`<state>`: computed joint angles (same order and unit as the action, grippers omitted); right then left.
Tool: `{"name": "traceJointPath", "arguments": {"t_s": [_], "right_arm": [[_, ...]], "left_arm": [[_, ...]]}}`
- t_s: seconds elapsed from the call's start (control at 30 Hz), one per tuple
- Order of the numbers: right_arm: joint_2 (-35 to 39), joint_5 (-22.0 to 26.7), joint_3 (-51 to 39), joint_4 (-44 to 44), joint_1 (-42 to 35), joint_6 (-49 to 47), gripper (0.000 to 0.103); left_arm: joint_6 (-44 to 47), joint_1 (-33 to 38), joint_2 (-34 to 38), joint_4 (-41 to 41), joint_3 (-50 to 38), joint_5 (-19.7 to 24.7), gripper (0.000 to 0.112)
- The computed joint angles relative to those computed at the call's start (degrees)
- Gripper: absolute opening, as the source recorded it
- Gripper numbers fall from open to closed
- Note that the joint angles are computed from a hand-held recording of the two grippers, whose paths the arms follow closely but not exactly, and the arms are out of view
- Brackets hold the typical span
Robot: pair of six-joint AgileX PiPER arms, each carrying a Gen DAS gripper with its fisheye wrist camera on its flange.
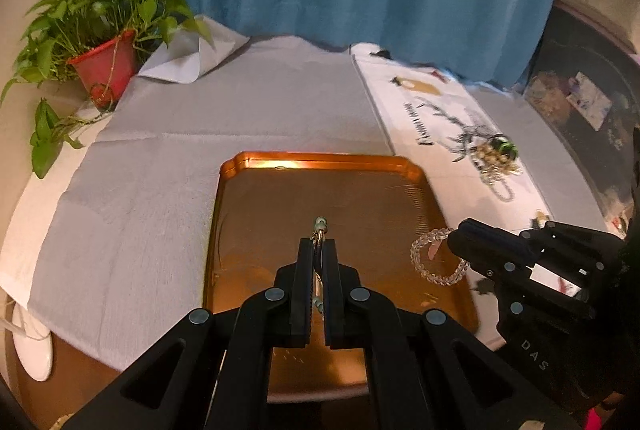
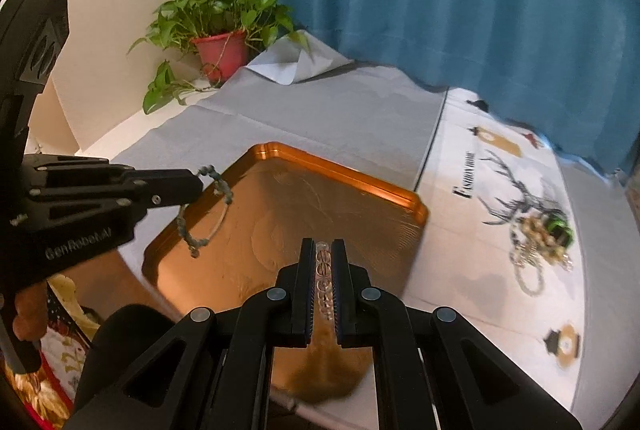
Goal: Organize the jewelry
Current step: 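Carry both held pieces over the copper tray with both tools, then open the right tool over the tray while the left tool releases its pendant, then withdraw both open tools from the tray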
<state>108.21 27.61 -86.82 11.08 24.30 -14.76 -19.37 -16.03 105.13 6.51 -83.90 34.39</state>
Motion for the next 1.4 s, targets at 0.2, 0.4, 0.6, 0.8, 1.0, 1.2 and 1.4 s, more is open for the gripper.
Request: {"name": "traceJointPath", "arguments": {"t_s": [0.2, 0.4, 0.6, 0.8, 1.0, 1.2, 1.4], "right_arm": [[9.44, 3.14, -10.35, -0.68, 0.17, 2.12, 0.008], [19.04, 13.84, -23.07, -9.16, 0.33, 10.62, 0.035], [10.85, 8.11, -8.92, -9.45, -1.48, 12.42, 0.072], [-6.87, -0.03, 13.24, -11.65, -1.43, 15.6, 0.074], [-28.0, -4.51, 30.74, -23.17, -0.05, 26.8, 0.082], [-42.3, -1.83, 37.59, -27.3, 2.61, 30.21, 0.087], [-50.03, 2.02, 40.48, -32.4, 6.45, 35.31, 0.088]], "left_arm": [[1.83, 1.73, 6.8, -0.5, -5.76, 1.48, 0.002], [-7.77, -0.14, 11.8, 9.96, -11.03, 8.77, 0.103], [-19.69, -3.59, 4.45, 19.09, 0.92, 6.68, 0.103], [-32.81, -12.58, -8.3, 26.53, 13.41, 7.21, 0.103], [-42.0, -24.84, -17.12, 34.99, 16.44, 15.26, 0.103], [-49.5, -34.89, -21.29, 40.6, 15.93, 25.25, 0.103], [-54.58, -43.69, -24.24, 45.21, 15.6, 33.92, 0.103]]}}
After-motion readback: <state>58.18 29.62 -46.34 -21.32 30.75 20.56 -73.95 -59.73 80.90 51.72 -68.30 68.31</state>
